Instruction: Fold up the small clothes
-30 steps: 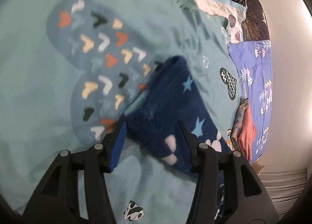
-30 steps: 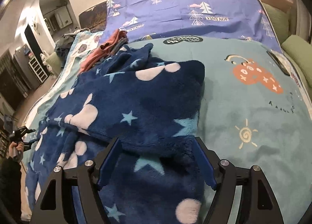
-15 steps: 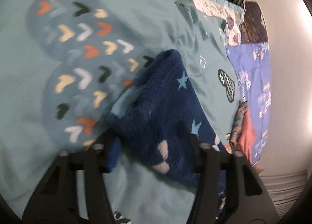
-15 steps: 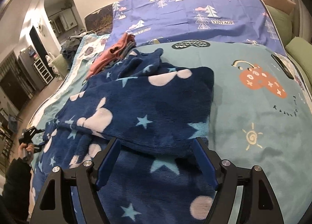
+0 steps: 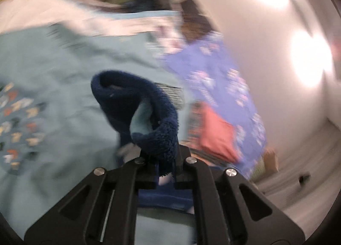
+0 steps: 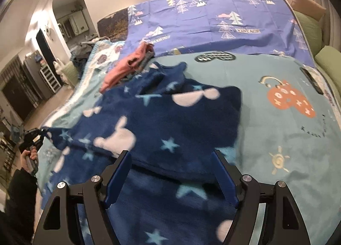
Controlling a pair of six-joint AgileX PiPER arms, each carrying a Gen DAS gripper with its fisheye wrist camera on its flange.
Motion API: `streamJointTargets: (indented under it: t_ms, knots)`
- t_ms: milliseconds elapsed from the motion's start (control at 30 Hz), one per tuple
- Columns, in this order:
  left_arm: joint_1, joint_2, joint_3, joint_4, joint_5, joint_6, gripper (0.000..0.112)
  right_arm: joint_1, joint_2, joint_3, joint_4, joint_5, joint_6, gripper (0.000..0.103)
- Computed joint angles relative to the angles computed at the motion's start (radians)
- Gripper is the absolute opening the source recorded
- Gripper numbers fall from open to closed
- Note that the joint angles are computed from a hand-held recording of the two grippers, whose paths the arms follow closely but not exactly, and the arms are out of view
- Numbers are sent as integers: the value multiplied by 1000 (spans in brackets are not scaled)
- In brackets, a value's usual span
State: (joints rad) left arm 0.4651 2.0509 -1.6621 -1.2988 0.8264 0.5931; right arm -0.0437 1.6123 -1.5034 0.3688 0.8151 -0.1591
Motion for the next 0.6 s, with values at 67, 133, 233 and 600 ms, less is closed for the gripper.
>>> streamJointTargets:
  t_ms: [67,133,233,600]
  knots:
    - [-57,-64,2,5,13,43,9,18,9,-31,45,11,-13,78]
    - [-145,-147,32,25,0,109,9,46,23,-73,90,28,-23,78]
    - [-272,-238,103,55,-24,202,9,93,46,-143,145,54,-33,78]
    - [-686,-240,213,602,-185,71,10,95,252,-268,432,154,-47,84]
